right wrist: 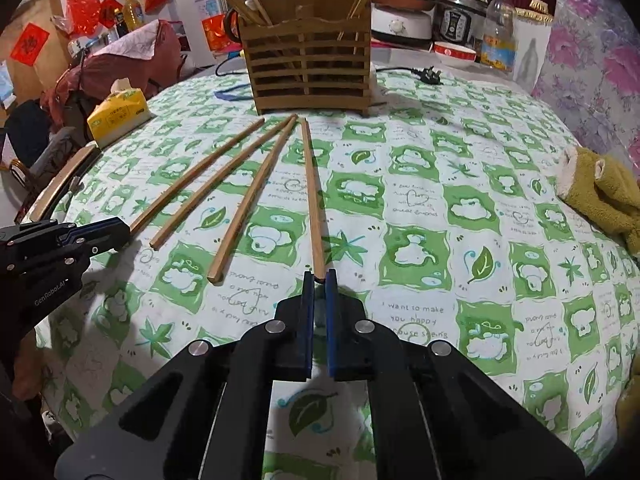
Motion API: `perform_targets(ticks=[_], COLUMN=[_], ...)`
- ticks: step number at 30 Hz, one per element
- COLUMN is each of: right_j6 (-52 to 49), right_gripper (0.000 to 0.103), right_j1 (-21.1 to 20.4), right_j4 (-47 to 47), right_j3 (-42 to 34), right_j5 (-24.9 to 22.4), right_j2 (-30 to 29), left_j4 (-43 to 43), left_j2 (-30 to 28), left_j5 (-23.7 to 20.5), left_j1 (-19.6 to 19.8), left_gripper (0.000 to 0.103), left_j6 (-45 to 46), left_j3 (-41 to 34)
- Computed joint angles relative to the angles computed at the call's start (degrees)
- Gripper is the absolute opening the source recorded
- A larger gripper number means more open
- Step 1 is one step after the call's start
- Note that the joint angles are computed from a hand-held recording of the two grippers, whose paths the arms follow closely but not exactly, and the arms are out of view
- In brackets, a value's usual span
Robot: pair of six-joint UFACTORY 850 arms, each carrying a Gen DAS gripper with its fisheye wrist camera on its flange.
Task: Organize utensils
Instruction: 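Lift the chopsticks in both grippers and carry them above the wooden holder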
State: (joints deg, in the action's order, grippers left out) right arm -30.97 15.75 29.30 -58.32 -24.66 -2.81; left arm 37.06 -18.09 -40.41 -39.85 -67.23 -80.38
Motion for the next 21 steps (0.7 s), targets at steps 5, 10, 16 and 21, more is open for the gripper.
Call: perform_targets(ticks=[5,10,16,21], right_j6=[-10.5,-22.7,-31.2,-31.6], right_gripper=[0.006,0.006,0.006,0.006], right_j1=[-1.3,-2.2,-3.5,-4.6], right_j4=[11.1,23.7,34.6,36.8], right_j3=[1.8,4.2,3.9,-2.3], right_j5=[1.2,3.4,6.1,3.6], right_j2=[1.9,4.4,6.6,4.9], left_j4=[3.7,7.0,8.4,8.5], left_j2=[1.5,4.0,4.5,1.8], left_j5=[1.6,4.5,4.4,1.8], left_j1=[-0.3,-0.2,-0.3,0.7], left_gripper=[0.006,0.006,0.004,0.005], left_j6=[-4.3,-9.9,-9.8,-5.7], left_j3=[1.6,4.2,1.5,-6.5])
